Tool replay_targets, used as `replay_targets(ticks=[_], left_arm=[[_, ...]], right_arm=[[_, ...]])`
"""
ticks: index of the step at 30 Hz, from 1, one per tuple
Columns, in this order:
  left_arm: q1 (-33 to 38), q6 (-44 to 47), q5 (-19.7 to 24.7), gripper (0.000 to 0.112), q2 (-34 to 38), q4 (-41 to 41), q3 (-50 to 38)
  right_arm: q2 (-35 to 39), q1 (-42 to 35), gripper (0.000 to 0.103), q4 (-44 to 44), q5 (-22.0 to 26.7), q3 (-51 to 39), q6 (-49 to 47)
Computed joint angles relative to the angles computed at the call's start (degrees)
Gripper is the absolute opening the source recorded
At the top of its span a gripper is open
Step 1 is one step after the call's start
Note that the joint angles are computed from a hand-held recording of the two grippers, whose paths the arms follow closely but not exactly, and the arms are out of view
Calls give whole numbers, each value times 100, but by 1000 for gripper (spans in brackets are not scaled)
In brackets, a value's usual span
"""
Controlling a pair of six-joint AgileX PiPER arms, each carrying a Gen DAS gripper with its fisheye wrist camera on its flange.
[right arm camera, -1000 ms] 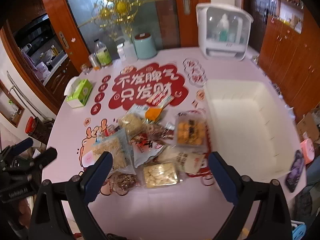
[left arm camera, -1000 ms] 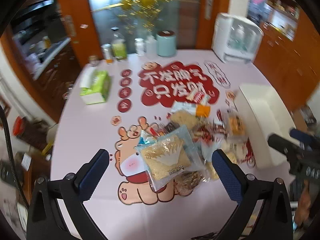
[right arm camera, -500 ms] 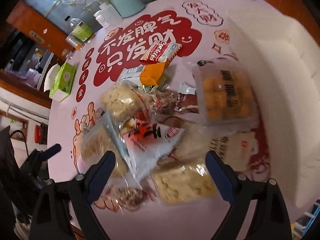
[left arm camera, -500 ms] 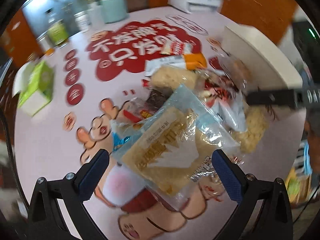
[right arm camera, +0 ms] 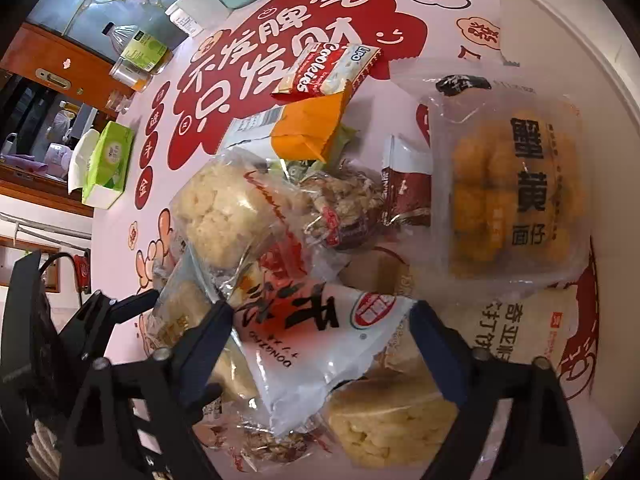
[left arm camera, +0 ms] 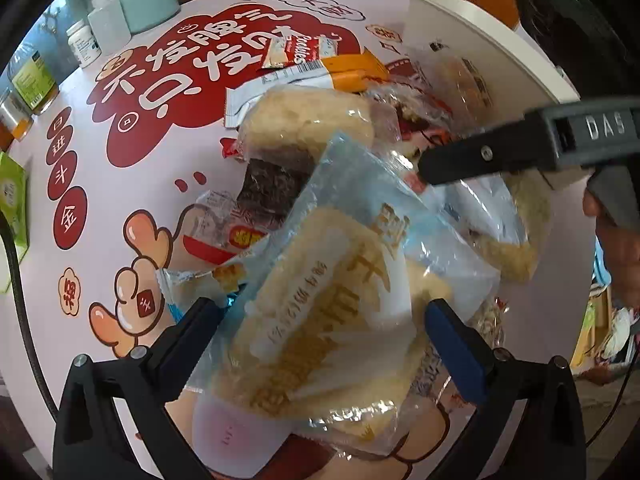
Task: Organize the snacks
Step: 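Grasp a bread loaf bag with the left tool while the right tool grasps a red-printed snack bag, then carry both bags into the white tray and open both tools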
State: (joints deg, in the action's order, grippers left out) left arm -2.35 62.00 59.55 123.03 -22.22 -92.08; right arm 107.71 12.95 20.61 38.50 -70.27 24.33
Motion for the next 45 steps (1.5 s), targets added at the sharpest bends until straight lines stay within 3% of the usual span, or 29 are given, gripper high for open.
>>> replay_targets(ticks=[4, 6, 7, 9, 10, 12, 14, 16, 20, 26, 33, 39, 45], left_arm=[[-76, 285, -335, 102, -192, 35, 378], [-138, 322, -475, 99, -300, 117, 550], [-152, 380, -508, 86, -351, 94, 615], [-206, 325, -609, 70, -485, 150, 730], [-197, 69, -509, 57, -531, 209, 678], [-79, -157, -165, 42, -507, 127, 448], [37, -453, 147, 33, -472, 92, 230], [111, -609, 154, 28, -609, 67, 338], [172, -921, 78, 24, -948, 51, 572], [355, -1096, 330, 23, -1709, -293, 682], [285, -1708, 572, 23, -2408, -653, 267], [-495, -2363, 183, 23, -2827, -857, 17], [-2055, -3568, -284, 23, -2542, -162, -632]], right_arm=[[-46, 44, 74, -57, -1, 35, 1], [-97, 118, 65, -280, 9, 46, 179], [-127, 126, 64, -316, 8, 69, 201], [-182, 143, 58, -414, -13, 118, 321], [-217, 160, 58, -501, -18, 138, 398], [-318, 182, 54, -647, -58, 212, 535], [-435, 159, 53, -601, -115, 314, 505], [-566, 182, 52, -691, -175, 410, 608], [-900, 315, 52, -1080, -211, 553, 988], [-1691, 455, 51, -1695, -169, 778, 1526], [-2847, 877, 51, -3357, 619, 862, 2833], [-3829, 817, 51, -4136, 1447, 900, 3079], [-4443, 201, 52, -4720, 2178, 826, 2796]])
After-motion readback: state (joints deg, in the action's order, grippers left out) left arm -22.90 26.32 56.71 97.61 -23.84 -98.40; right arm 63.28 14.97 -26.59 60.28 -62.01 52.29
